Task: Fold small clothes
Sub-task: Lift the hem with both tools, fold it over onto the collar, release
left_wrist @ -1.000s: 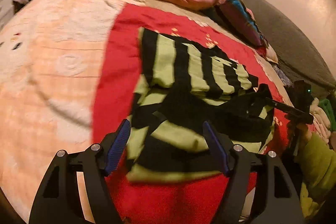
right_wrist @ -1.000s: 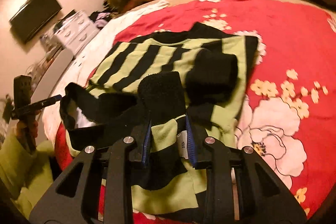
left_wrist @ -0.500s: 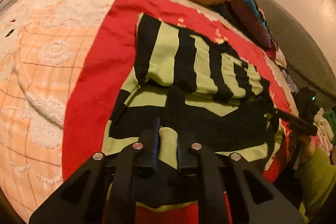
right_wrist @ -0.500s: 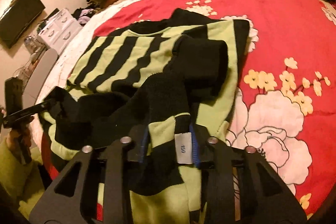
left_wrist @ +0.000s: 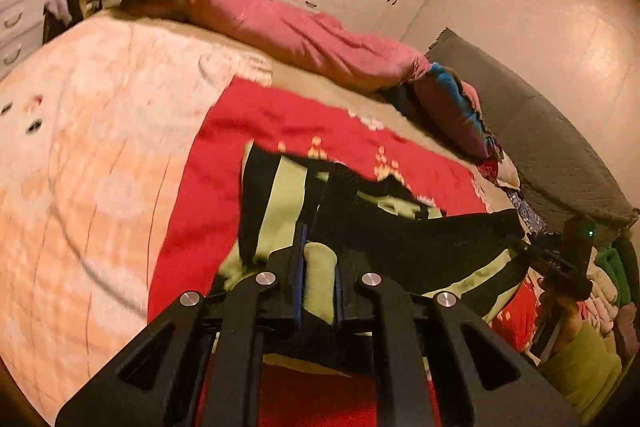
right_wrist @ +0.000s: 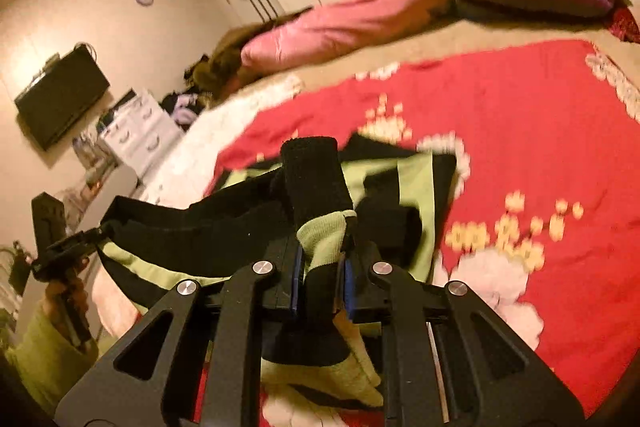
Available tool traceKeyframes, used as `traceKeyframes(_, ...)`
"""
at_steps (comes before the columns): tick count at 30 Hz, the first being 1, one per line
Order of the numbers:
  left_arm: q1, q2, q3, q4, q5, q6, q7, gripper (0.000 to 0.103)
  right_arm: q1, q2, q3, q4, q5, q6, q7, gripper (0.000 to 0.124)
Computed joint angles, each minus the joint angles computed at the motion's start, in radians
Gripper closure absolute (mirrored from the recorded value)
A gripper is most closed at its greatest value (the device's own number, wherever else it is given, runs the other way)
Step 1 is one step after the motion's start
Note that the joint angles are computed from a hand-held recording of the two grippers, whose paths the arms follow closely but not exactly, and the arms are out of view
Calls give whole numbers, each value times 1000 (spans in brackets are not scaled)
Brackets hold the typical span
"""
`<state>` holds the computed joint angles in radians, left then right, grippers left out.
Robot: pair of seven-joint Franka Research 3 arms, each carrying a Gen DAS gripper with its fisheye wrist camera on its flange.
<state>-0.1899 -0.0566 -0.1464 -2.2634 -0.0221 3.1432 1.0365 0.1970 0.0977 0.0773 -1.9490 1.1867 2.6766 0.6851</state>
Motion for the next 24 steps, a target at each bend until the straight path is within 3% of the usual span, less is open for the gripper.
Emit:
traceKeyframes(7, 50, 126, -26, 176, -7, 9, 30, 93, -14, 113, 13, 158, -43, 34, 95, 115)
traceKeyframes(12, 8, 264, 55, 364, 220, -56, -160, 93, -21, 226, 23, 294, -155, 57, 247, 114)
traceKeyframes(13, -21, 303, 94, 418, 278, -85, -215, 90, -20, 252, 22, 322, -195, 60, 290, 112)
traceKeyframes(14, -42, 324, 120, 449, 323, -111, -267, 81, -1, 297, -1, 371, -285, 56, 387, 104)
traceKeyframes(15, -66, 360, 152, 496, 361, -166, -339, 51, 16, 324, -21, 395, -352, 59, 462, 83)
traceKeyframes(16, -70, 389, 159, 536, 371, -232, -391, 33, 38, 360, -51, 431, -431, 54, 550, 71)
traceKeyframes(17, -70, 419, 159, 562, 318, -293, -407, 28, 65, 396, -92, 469, -523, 26, 647, 65)
traceKeyframes(19, -29, 421, 120, 533, 334, -286, -480, 29, 137, 447, -197, 513, -738, -19, 828, 65)
traceKeyframes(20, -34, 402, 129, 489, 369, -260, -521, 29, 137, 446, -197, 505, -760, -13, 828, 65)
traceKeyframes(24, -70, 333, 169, 401, 575, -232, -626, 28, 65, 379, -85, 389, -779, 76, 667, 62)
